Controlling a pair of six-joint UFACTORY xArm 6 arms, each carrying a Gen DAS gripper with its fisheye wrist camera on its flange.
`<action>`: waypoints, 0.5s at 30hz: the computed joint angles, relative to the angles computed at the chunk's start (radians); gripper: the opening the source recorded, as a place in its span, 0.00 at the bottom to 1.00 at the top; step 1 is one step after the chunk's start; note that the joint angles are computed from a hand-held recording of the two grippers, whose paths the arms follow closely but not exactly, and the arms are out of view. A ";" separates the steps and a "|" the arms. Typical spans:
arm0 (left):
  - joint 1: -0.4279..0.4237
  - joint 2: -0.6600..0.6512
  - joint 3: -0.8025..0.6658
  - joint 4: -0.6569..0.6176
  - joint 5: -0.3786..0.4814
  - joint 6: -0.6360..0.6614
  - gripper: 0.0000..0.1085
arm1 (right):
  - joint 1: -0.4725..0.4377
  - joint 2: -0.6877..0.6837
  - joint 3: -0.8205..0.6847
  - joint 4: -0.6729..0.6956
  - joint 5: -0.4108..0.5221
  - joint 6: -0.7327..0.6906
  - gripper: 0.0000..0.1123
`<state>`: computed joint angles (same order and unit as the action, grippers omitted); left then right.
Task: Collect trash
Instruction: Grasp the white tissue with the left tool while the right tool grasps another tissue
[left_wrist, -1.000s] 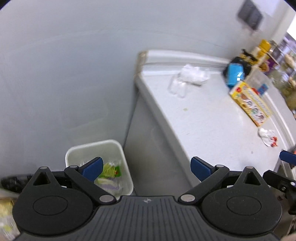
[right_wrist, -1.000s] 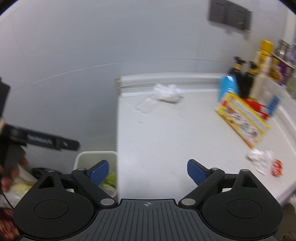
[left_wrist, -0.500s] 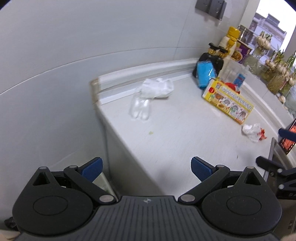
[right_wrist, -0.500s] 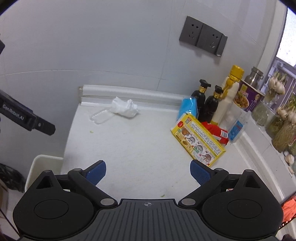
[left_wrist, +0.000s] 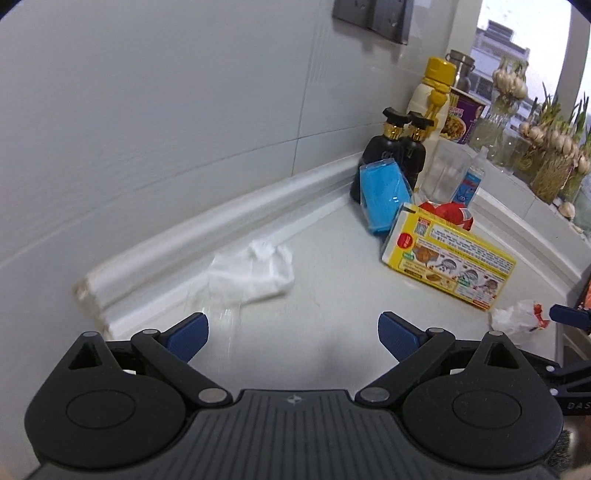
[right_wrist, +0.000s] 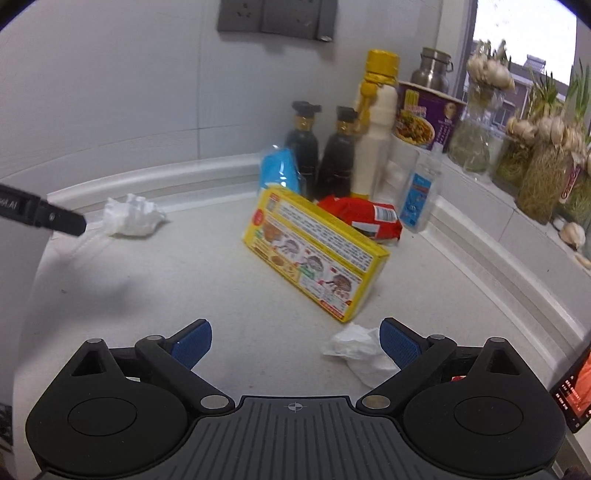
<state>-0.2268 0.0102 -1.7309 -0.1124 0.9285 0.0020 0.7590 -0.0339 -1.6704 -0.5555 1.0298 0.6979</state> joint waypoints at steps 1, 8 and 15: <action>-0.004 0.026 -0.026 0.008 0.000 0.015 0.87 | -0.013 -0.005 0.012 0.011 -0.011 -0.002 0.88; -0.020 0.160 -0.164 0.057 0.022 0.104 0.76 | -0.083 -0.036 0.087 0.070 -0.078 -0.029 0.84; -0.036 0.291 -0.334 0.113 0.149 0.112 0.59 | -0.114 -0.034 0.111 0.141 -0.097 -0.083 0.72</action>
<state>-0.2623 0.3008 -2.0652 0.0010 1.0775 0.1137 0.6448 -0.0680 -1.5599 -0.4146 0.9326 0.6153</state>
